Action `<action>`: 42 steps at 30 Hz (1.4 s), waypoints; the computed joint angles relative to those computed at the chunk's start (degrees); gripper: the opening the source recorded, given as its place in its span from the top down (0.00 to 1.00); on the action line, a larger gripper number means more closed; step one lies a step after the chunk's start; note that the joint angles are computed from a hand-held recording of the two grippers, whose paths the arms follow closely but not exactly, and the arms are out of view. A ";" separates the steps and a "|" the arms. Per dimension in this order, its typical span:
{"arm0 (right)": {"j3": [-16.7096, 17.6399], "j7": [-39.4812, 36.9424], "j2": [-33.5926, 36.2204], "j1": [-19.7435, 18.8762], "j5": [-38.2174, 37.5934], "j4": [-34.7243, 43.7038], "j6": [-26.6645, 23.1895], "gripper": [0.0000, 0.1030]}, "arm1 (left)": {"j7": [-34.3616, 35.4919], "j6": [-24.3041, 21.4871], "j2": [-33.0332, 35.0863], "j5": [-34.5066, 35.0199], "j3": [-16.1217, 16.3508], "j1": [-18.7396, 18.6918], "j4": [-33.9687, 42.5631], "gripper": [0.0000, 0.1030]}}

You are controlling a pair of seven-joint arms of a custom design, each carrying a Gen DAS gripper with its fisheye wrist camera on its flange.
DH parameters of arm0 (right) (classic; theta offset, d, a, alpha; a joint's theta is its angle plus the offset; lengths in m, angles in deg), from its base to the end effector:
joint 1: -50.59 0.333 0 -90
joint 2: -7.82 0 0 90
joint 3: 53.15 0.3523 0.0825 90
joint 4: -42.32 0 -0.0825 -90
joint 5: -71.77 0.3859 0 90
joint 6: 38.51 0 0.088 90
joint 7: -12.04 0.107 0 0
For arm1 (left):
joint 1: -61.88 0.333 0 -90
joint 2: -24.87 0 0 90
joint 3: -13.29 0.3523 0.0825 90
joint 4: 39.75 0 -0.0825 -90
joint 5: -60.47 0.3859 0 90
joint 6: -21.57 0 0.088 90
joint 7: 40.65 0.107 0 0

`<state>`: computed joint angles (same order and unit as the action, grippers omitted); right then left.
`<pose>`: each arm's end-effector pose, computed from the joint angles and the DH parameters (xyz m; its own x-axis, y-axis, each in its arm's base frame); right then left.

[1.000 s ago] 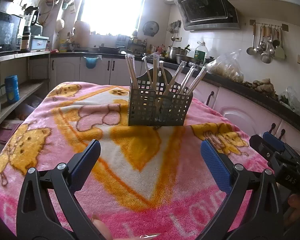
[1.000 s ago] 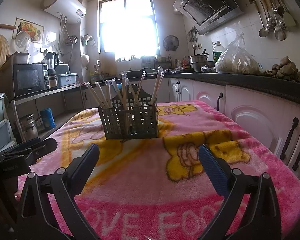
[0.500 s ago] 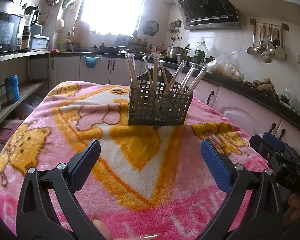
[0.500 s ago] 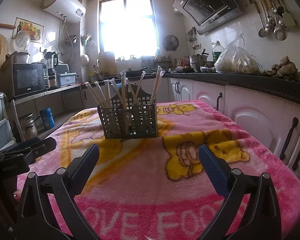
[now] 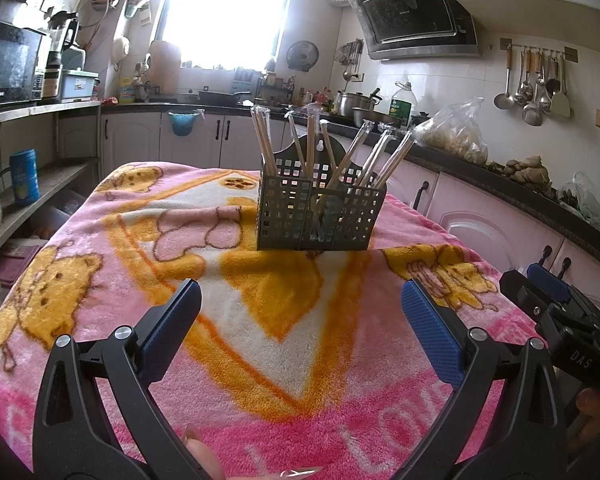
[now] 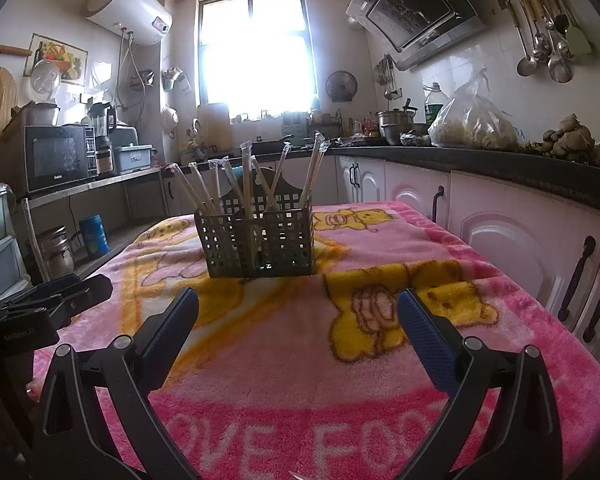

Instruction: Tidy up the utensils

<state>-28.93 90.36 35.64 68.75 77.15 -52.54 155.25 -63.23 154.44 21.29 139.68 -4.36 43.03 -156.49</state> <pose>0.5918 0.4285 0.5366 0.6476 -0.7580 -0.0783 -0.2690 -0.1312 -0.9542 0.4692 -0.3294 0.5553 0.3312 -0.9270 0.1760 -0.3106 -0.2832 -0.9074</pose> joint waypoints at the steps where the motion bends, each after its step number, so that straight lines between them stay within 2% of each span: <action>1: 0.03 -0.02 0.13 -0.02 -0.09 0.21 0.00 0.06 | 0.05 -0.13 0.01 -0.04 -0.02 -0.03 0.02 0.11; 11: -0.32 -0.19 0.18 0.36 0.20 0.47 -0.21 0.06 | 0.09 -0.06 -0.10 -0.17 0.01 -0.01 -0.07 0.11; 26: 0.91 -0.39 0.36 -0.62 0.22 0.56 -0.82 0.06 | 0.06 0.38 -0.21 -0.29 0.08 0.11 -0.28 0.11; 30: 0.83 -0.56 0.32 -0.49 0.53 0.63 -1.04 0.06 | 1.02 -0.83 0.12 -1.48 -0.14 -0.06 0.12 0.11; 38: -0.65 -0.58 -0.13 0.83 1.96 0.51 -1.62 0.06 | 3.38 -1.58 1.18 -4.57 0.12 -0.53 1.43 0.11; 42: -2.22 -0.05 0.16 1.94 3.97 1.84 -3.40 0.06 | 3.84 0.53 0.58 -6.15 0.80 -0.14 0.63 0.11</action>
<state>-31.15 90.31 35.80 70.68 81.12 -50.70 151.85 -59.38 154.97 21.87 133.52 -3.57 42.89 -155.86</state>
